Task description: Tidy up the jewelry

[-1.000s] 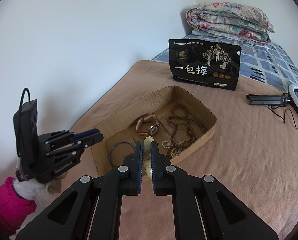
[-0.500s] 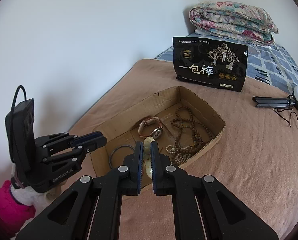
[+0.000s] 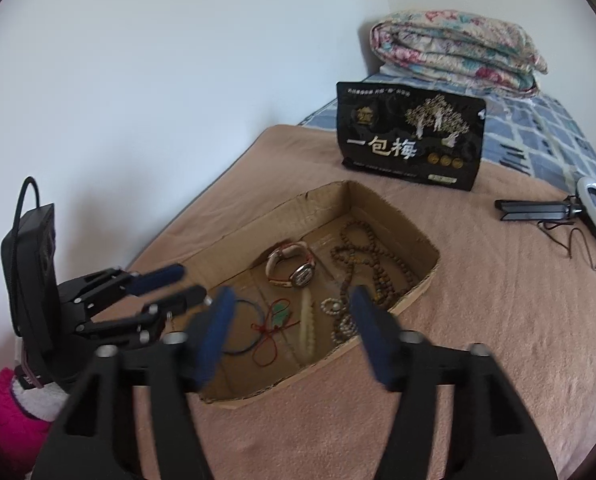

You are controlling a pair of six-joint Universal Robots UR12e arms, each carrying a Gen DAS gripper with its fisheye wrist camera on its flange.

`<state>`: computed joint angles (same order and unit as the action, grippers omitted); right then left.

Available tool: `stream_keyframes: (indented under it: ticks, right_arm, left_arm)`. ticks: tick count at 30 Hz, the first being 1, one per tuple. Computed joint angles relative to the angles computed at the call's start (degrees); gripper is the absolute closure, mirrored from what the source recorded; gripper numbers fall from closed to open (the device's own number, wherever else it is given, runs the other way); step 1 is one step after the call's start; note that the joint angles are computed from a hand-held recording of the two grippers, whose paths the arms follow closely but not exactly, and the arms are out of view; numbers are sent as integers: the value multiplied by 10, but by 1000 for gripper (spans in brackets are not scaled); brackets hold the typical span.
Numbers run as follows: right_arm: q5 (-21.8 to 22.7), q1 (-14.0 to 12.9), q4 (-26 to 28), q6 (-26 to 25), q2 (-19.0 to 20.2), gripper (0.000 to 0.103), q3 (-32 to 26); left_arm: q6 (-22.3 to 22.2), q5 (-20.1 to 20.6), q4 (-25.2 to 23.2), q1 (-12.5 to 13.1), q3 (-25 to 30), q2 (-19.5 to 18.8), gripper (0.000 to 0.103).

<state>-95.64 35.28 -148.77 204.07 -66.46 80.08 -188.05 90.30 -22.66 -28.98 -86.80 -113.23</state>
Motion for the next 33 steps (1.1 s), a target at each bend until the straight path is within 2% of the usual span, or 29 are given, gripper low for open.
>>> stream_keyframes:
  ticks: [3, 5, 7, 23, 30, 33]
  right_arm:
    - [-14, 2, 11, -4, 1, 34, -4]
    - [-32, 5, 23, -6, 2, 29, -7]
    - [-46, 8, 27, -9, 2, 26, -7]
    - [-81, 18, 15, -4, -20, 26, 12]
    - [-115, 28, 15, 4, -35, 25, 22]
    - [-143, 36, 24, 5, -42, 23, 25]
  left_arm:
    - [-4, 9, -2, -2, 1, 0, 48]
    - [-3, 19, -2, -5, 1, 1, 40]
    - [-1, 26, 4, -6, -1, 2, 38]
    - [5, 47, 16, -21, -11, 23, 38]
    - [5, 60, 25, -29, -22, 41, 38]
    - [5, 66, 33, -33, -30, 51, 38]
